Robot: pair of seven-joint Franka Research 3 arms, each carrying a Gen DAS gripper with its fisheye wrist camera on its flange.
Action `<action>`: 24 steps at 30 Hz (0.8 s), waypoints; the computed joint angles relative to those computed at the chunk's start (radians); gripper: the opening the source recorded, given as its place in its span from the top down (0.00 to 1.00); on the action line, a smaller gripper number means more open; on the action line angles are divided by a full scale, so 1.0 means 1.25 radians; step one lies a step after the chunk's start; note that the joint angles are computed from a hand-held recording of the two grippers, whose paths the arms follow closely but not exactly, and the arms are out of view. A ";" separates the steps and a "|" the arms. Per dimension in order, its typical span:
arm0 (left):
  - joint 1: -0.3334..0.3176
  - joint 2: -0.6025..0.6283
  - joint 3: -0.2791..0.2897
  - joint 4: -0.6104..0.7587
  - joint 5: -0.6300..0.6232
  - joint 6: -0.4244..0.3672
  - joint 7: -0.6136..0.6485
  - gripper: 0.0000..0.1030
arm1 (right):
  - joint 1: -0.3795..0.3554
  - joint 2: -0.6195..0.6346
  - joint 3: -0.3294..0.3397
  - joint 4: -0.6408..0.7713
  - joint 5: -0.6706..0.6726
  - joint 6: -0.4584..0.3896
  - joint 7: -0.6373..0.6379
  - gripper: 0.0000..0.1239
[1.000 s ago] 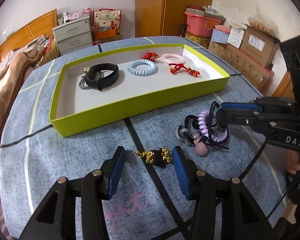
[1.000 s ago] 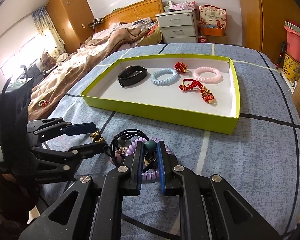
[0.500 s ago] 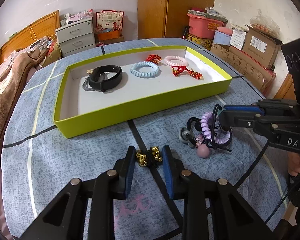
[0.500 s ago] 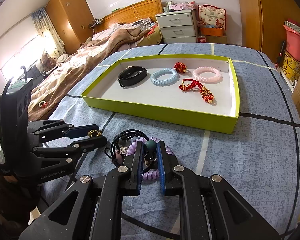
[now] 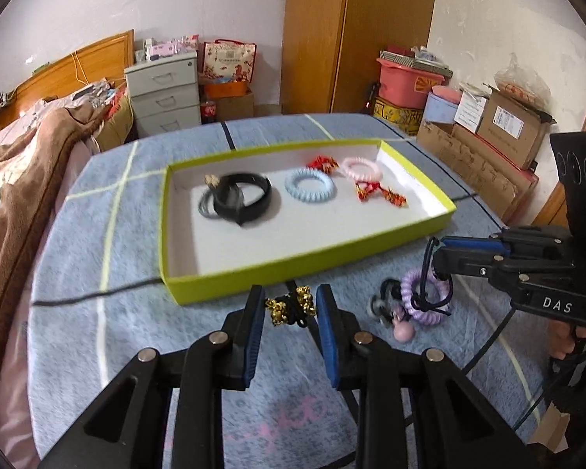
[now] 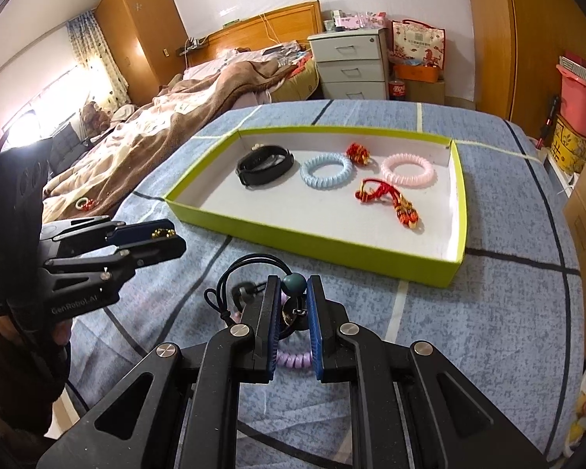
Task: Organize jewelry
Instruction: 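Carry the gold clip and black cord tie into the green box and release both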
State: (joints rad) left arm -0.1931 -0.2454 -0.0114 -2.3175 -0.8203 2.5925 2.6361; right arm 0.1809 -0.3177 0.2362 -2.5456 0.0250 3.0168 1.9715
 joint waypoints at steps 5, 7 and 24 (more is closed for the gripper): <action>0.012 0.042 0.004 0.068 -0.002 -0.033 -0.018 0.73 | -0.017 0.006 0.008 0.029 -0.022 -0.010 0.006 0.89; 0.028 0.068 -0.006 0.100 0.004 -0.040 -0.044 0.73 | -0.027 0.013 0.009 0.043 -0.034 -0.016 0.012 0.89; 0.104 0.220 -0.097 0.234 0.115 -0.031 -0.147 0.73 | 0.015 0.210 -0.083 0.251 -0.123 -0.105 0.040 0.89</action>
